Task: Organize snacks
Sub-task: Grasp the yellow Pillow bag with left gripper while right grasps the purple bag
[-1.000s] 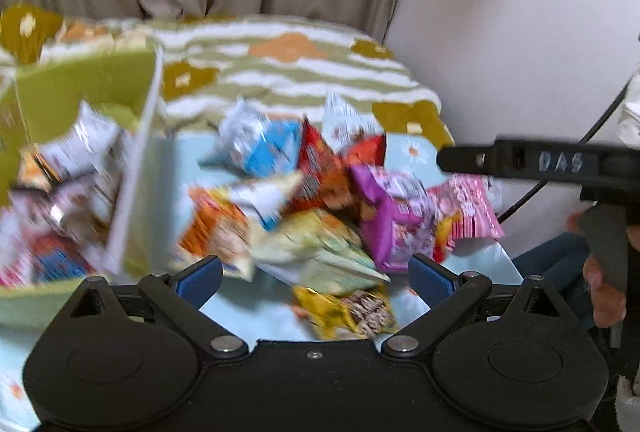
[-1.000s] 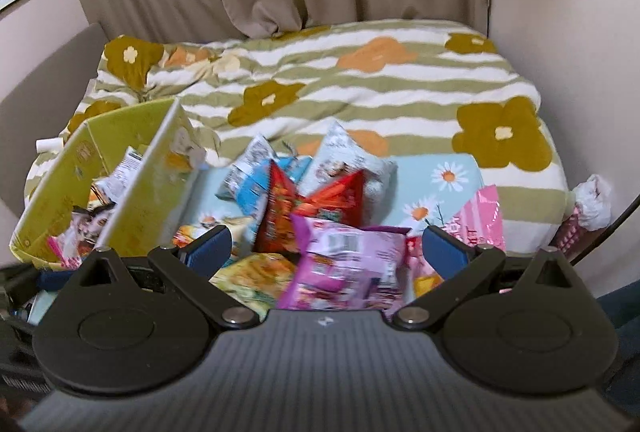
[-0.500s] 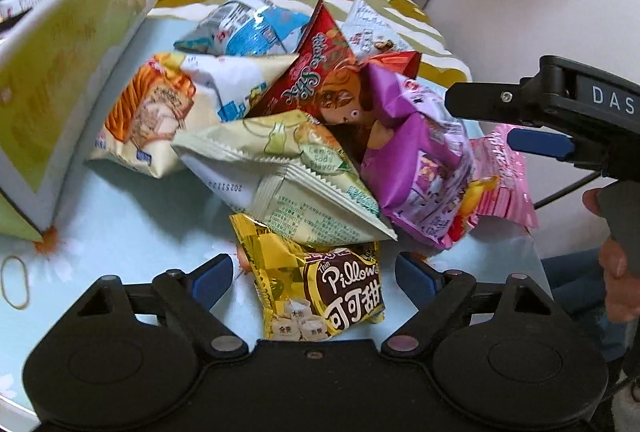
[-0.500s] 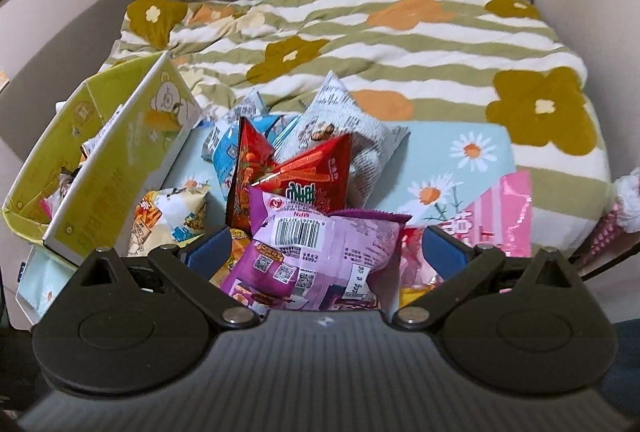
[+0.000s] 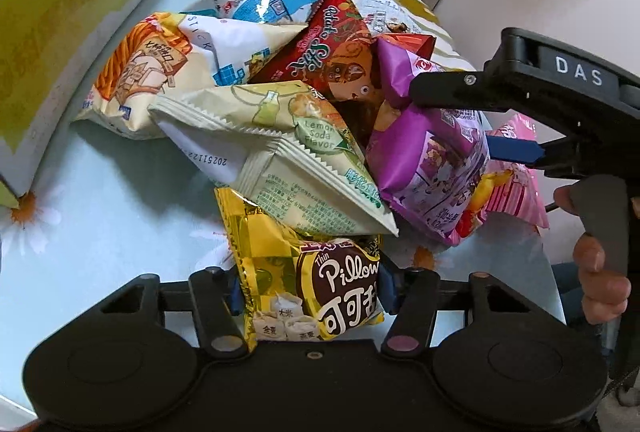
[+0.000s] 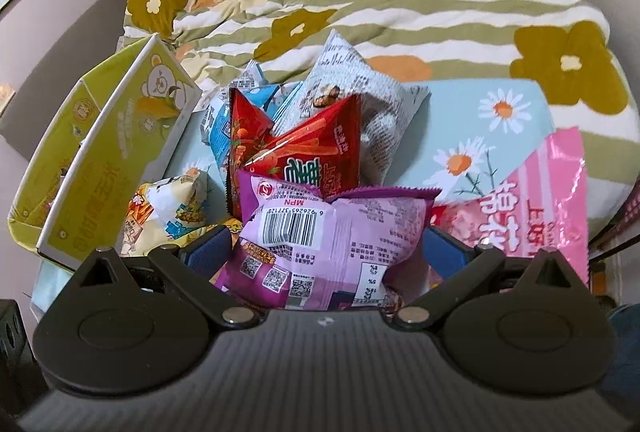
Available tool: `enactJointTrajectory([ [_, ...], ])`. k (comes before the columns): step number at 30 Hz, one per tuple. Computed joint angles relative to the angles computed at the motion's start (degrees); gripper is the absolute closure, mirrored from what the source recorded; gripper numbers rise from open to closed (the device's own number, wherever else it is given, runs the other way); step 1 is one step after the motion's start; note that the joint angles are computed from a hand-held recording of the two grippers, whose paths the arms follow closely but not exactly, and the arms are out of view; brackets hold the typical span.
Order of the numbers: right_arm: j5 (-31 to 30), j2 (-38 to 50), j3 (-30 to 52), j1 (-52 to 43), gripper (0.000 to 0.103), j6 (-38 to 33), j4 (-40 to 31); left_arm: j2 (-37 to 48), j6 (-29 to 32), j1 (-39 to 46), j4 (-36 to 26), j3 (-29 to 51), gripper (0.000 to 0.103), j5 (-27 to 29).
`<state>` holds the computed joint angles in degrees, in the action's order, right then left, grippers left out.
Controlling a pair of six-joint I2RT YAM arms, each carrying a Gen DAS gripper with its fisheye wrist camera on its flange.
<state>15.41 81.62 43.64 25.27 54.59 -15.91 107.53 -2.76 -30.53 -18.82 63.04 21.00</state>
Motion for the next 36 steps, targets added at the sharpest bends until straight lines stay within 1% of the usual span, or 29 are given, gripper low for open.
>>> enactJointTrajectory([
  [3,-1.5,0.7,-0.1,-0.3,0.000,0.4,0.7,-0.8,-1.4,-0.5,0.6,-1.1,0.042,-0.8],
  [9,-4.0,2.0,-1.0,-0.9,0.000,2.1,3.1,-3.6,-1.2,0.8,-0.3,-3.5,0.042,-0.8],
  [14,-4.7,2.5,-1.3,-0.5,0.000,3.0,3.9,-6.0,-1.7,2.2,-1.4,-4.8,0.042,-0.7],
  [18,-4.9,1.9,-2.3,0.0,0.001,3.4,4.9,-8.2,-0.7,3.6,-2.0,-5.9,0.042,-1.0],
  [20,-3.7,1.8,-1.8,0.8,0.009,3.1,3.5,-9.3,-0.5,4.2,-2.4,-6.1,0.042,-1.2],
  [23,-2.2,0.7,-1.7,1.9,0.015,3.5,2.0,-11.2,-0.4,4.9,-3.0,-6.6,0.042,-1.3],
  [28,0.9,-2.5,-1.4,4.5,0.016,4.9,-1.6,-15.3,0.4,6.2,-5.1,-7.4,0.042,-0.9],
  [36,7.0,-6.1,3.2,10.3,0.016,6.5,-10.0,-23.6,1.4,9.2,-8.7,-7.8,0.042,0.2],
])
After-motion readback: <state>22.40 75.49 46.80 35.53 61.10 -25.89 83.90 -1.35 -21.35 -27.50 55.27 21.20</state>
